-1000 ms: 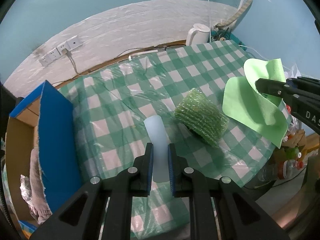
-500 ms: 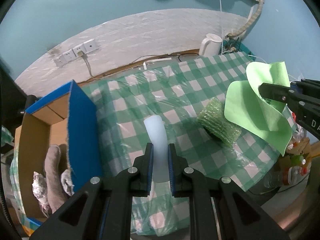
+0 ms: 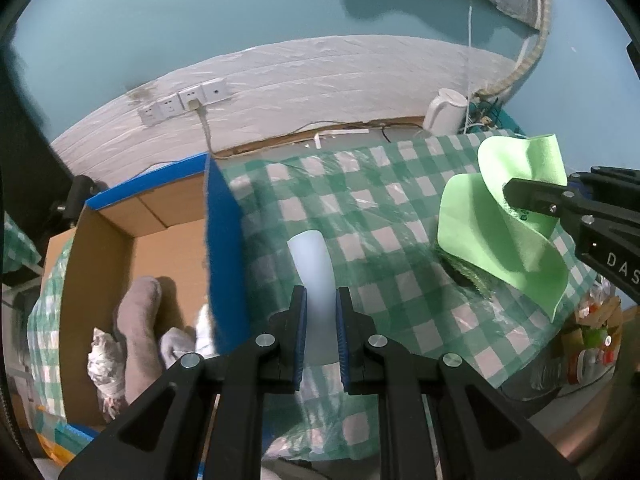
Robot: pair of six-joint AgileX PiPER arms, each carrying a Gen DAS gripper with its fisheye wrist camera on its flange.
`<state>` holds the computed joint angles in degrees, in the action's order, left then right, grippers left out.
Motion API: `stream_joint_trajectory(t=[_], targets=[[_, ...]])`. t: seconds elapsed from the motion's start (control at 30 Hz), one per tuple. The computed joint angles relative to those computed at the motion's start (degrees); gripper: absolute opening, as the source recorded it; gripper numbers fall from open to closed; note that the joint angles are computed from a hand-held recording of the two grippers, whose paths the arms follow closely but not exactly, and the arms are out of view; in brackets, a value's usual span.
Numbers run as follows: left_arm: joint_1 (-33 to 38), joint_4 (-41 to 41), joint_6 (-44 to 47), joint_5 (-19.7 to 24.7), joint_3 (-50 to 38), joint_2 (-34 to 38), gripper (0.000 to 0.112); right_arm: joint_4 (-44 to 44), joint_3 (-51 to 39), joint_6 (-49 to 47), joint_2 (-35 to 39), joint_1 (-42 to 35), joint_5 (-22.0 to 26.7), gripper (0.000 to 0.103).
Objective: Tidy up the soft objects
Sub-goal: 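Carry the foam tube and green bag over the cardboard box with both tools, then open both grippers to drop the foam tube and green bag into the box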
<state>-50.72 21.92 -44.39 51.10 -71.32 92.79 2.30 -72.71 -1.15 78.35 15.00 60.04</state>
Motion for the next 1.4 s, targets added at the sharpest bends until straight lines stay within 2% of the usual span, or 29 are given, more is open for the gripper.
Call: stream_joint_trajectory(t=[0.63,1.4], targets=[[9.5,1.3,0.6,-2.4,10.3,-10.8,0.014,-4.3,-12.1,8.3,9.9,15.8,1.4,0.006],[23.3,-0.7,7.4,-4.9,20.3,-19.5,0.014,-4.5,-32.4,11.8,25.8,26.8,5.6,0.006]])
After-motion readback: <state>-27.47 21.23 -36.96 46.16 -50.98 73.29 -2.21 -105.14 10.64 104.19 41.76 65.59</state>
